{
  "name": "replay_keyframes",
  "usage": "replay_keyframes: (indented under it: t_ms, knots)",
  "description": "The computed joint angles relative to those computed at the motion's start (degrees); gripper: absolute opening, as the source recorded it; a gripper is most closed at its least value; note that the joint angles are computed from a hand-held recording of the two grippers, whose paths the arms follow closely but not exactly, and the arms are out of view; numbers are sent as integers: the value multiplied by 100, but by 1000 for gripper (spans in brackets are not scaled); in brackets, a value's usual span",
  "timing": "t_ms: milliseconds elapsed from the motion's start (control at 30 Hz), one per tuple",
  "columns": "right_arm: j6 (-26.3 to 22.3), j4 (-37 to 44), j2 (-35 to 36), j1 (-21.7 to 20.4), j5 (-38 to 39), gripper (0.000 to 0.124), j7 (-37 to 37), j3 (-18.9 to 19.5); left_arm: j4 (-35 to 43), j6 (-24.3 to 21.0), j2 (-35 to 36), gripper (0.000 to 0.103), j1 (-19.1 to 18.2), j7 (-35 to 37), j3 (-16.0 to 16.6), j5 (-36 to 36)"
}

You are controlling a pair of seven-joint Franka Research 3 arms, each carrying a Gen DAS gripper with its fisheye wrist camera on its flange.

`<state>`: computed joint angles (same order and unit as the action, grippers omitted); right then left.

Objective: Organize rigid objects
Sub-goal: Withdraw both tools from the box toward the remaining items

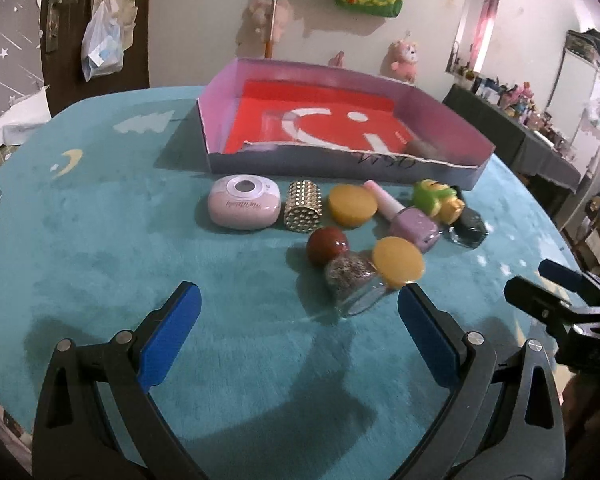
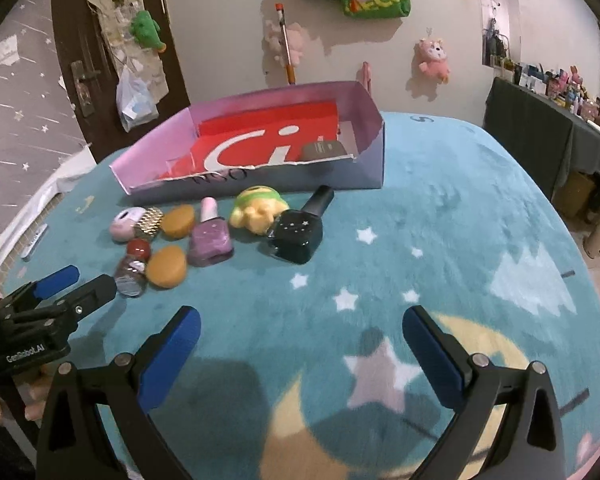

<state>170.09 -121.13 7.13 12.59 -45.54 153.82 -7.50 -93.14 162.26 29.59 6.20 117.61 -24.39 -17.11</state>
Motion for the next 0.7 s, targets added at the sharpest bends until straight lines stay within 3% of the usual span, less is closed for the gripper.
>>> replay_keyframes:
  t_ms: [133, 333, 500, 700]
  knots:
    - [-225, 310, 253, -111, 746, 103, -748, 118, 283, -211, 149, 100, -222, -226, 210, 258]
    - [-880, 926, 629, 56, 1176, 103, -1330, -46, 759, -670, 368, 101, -549, -677, 550, 762]
    - [-1244, 1418, 956, 125, 1414, 103, -1723, -107, 847, -837, 408, 102, -408, -480, 442, 713]
    - [-1407, 1760, 1221, 187, 1810, 103, -2079, -185, 800, -772, 369, 102, -432, -436, 566, 819]
